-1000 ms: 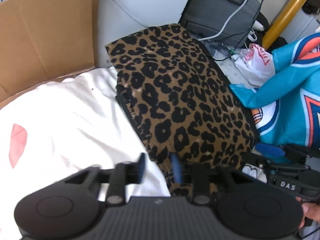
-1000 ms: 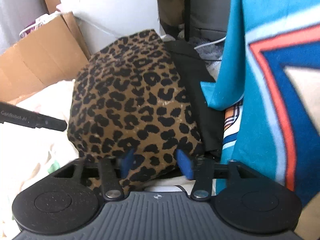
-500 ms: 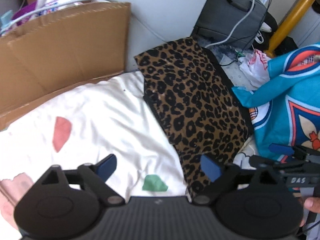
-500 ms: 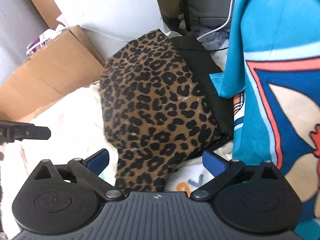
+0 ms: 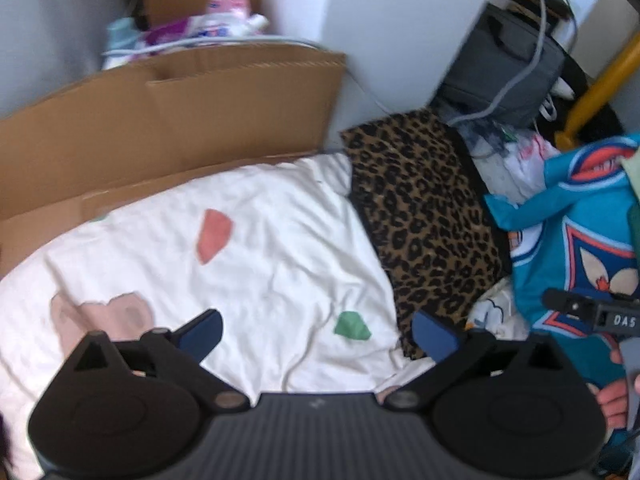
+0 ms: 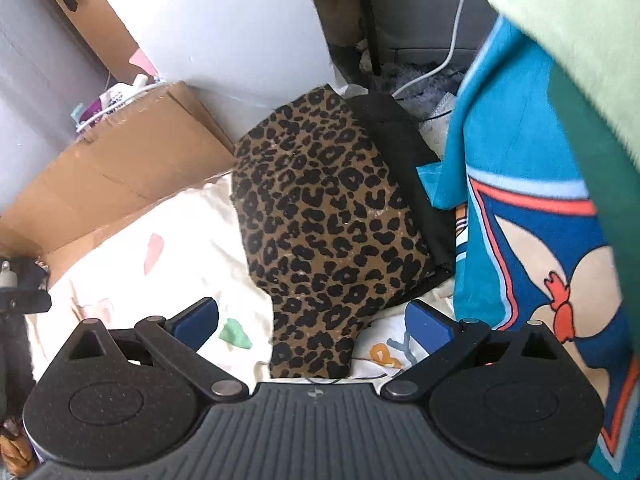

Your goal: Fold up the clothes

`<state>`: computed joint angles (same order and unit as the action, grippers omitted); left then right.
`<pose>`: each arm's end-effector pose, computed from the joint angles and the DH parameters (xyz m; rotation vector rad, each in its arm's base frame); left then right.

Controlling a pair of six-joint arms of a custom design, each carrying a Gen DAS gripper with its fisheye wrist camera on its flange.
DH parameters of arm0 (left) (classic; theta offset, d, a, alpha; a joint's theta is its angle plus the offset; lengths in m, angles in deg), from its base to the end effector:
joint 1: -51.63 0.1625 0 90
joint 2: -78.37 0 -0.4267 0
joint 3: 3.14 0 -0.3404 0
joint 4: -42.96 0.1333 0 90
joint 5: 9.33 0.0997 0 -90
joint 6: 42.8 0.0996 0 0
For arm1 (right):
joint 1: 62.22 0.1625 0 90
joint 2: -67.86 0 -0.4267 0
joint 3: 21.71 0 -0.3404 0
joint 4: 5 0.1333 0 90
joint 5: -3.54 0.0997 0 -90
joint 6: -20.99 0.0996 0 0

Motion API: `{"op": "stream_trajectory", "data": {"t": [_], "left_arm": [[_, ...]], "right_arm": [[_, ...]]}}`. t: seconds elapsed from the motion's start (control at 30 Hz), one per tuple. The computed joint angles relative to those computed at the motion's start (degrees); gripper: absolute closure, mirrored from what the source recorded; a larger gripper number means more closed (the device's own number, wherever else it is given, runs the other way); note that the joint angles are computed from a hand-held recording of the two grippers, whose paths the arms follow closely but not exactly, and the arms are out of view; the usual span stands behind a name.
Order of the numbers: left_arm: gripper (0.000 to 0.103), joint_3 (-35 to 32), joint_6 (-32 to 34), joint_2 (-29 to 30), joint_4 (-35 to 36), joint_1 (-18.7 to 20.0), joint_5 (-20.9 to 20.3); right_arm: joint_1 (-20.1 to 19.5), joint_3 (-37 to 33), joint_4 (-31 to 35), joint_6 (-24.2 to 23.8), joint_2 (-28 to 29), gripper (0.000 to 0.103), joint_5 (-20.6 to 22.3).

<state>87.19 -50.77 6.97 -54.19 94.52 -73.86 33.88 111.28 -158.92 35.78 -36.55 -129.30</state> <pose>-0.2738 -0.4947 0.3481 0.9474 2.4804 -0.0346 0.0988 -0.3075 0.4110 -0.4739 -2.3360 0.9092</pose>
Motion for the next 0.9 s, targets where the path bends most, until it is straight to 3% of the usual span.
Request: {"op": "stream_trajectory", "data": {"t": [0.37, 0.9], "left_arm": [[0.001, -9.2, -6.2, -3.5, 12.0, -1.5, 3.1], [0.000, -20.2, -12.8, -8.0, 26.9, -4.4, 4.8]], "right_arm": [[11.3, -13.8, 28.8, 18.4, 1.8, 0.001, -1.4], [26.9, -25.4, 46.8, 36.4, 7.1, 0.001, -3.6]]}}
